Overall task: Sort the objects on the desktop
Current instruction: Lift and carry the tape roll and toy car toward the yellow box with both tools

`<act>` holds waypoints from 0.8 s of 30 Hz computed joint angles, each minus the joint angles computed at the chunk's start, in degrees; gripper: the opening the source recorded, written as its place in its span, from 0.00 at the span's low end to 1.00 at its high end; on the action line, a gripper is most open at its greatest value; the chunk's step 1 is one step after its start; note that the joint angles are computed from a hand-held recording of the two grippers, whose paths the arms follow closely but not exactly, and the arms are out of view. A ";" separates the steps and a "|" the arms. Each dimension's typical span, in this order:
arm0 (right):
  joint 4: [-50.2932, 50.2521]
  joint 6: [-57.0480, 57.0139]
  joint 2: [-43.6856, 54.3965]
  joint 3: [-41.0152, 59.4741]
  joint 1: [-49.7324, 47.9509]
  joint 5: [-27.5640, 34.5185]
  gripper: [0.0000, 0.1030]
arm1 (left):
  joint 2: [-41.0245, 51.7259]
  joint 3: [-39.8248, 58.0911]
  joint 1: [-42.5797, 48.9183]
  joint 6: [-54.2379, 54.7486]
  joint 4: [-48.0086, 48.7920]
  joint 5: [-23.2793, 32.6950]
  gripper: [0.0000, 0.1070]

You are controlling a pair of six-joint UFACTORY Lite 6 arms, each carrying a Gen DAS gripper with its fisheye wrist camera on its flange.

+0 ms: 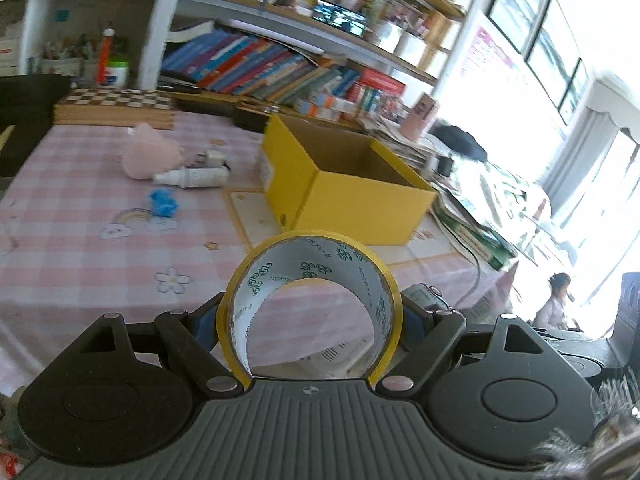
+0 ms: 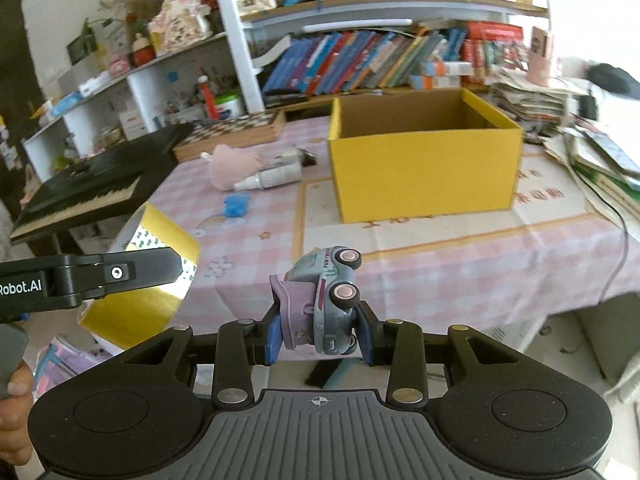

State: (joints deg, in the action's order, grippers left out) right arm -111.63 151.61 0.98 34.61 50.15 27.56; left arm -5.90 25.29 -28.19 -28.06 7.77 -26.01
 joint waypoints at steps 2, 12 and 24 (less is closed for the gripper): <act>2.36 -1.11 -1.25 -1.08 0.28 0.57 0.35 | 0.91 0.69 -0.80 -0.82 1.32 -0.40 0.77; 9.83 -6.63 -5.74 -4.29 0.47 2.74 0.35 | 6.16 5.58 -2.39 -4.73 7.24 -1.68 0.77; 5.68 -5.09 -7.37 -6.06 -5.78 0.01 0.35 | 13.71 14.23 -4.68 -5.85 8.75 0.05 0.77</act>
State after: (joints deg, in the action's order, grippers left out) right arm -105.95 146.52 -6.39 28.55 44.38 27.57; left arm 7.81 39.51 -32.87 -33.91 16.52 -25.95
